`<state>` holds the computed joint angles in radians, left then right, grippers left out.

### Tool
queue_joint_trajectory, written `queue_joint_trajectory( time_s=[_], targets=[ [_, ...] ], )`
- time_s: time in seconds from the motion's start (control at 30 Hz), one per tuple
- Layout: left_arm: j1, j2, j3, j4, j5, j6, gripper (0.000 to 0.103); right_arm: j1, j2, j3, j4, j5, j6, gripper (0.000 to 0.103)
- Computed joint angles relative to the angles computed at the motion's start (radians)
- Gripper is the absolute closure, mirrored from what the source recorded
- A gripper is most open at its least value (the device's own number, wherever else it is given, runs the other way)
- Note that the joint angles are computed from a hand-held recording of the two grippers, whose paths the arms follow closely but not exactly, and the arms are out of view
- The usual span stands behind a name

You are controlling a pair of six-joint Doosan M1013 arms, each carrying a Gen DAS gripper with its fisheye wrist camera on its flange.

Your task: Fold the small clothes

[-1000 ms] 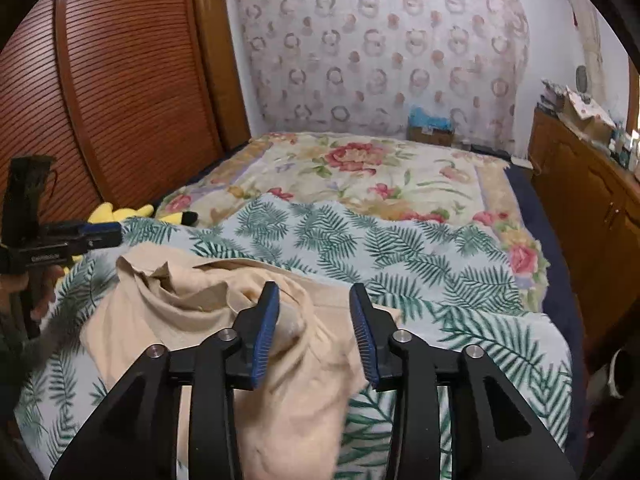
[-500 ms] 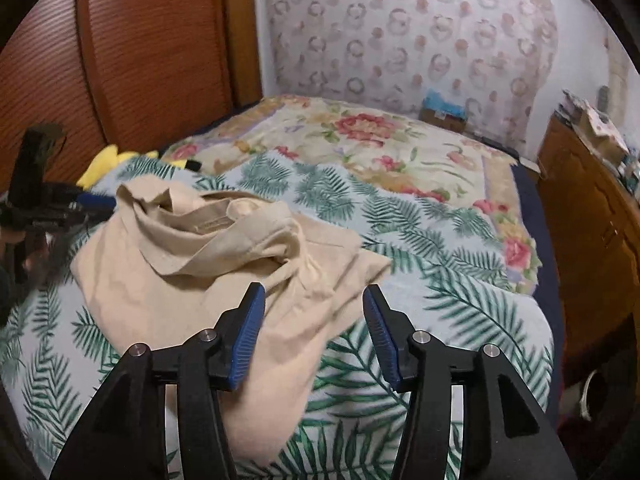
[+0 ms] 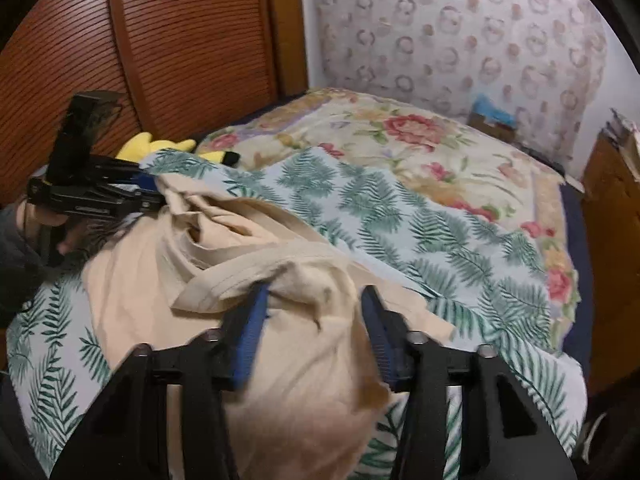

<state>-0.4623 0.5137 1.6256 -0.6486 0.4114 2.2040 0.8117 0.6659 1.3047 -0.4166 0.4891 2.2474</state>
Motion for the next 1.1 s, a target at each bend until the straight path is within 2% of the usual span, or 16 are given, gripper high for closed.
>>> queue_joint_trajectory(
  time_s=[0.1, 0.2, 0.3, 0.4, 0.47, 0.53, 0.67, 0.77, 0.87, 0.9, 0.93, 1.0, 1.1],
  targets=[
    [0.004, 0.001, 0.002, -0.008, -0.009, -0.001, 0.066, -0.007, 0.004, 0.0, 0.061, -0.036, -0.051, 0.095],
    [0.007, 0.004, 0.002, -0.022, -0.006, 0.018, 0.066, -0.011, -0.012, 0.035, 0.026, -0.107, 0.019, 0.099],
    [0.01, 0.005, 0.003, -0.041, -0.008, 0.021, 0.066, -0.012, -0.029, 0.062, -0.111, -0.139, 0.183, 0.101],
    [0.01, -0.002, 0.016, -0.053, -0.049, 0.014, 0.066, -0.012, -0.042, 0.076, -0.254, -0.114, 0.378, 0.101],
    [0.011, -0.011, 0.029, -0.064, -0.092, 0.019, 0.066, -0.016, -0.043, 0.076, -0.286, -0.077, 0.466, 0.102],
    [0.014, -0.016, 0.03, -0.048, -0.104, -0.006, 0.066, -0.017, -0.034, 0.062, -0.303, -0.011, 0.516, 0.102],
    [0.02, -0.015, 0.024, -0.043, -0.091, -0.02, 0.066, -0.022, -0.013, 0.031, -0.199, 0.057, 0.444, 0.102],
    [0.023, -0.011, 0.018, -0.061, -0.065, -0.009, 0.066, -0.01, -0.01, 0.021, -0.237, 0.086, 0.457, 0.101],
    [0.019, -0.012, 0.016, -0.068, -0.052, 0.0, 0.066, 0.005, -0.01, 0.01, -0.291, 0.141, 0.481, 0.088],
    [0.018, -0.013, 0.018, -0.084, -0.05, 0.015, 0.066, 0.009, -0.009, 0.007, -0.306, 0.156, 0.486, 0.08],
    [0.019, -0.013, 0.019, -0.109, -0.042, 0.039, 0.066, 0.012, -0.011, 0.009, -0.312, 0.167, 0.492, 0.065],
    [0.018, -0.012, 0.016, -0.118, -0.028, 0.048, 0.066, 0.018, -0.017, 0.017, -0.324, 0.18, 0.514, 0.044],
    [0.014, -0.002, 0.004, -0.083, 0.0, 0.022, 0.066, 0.021, -0.025, 0.035, -0.303, 0.161, 0.519, 0.039]
  ],
)
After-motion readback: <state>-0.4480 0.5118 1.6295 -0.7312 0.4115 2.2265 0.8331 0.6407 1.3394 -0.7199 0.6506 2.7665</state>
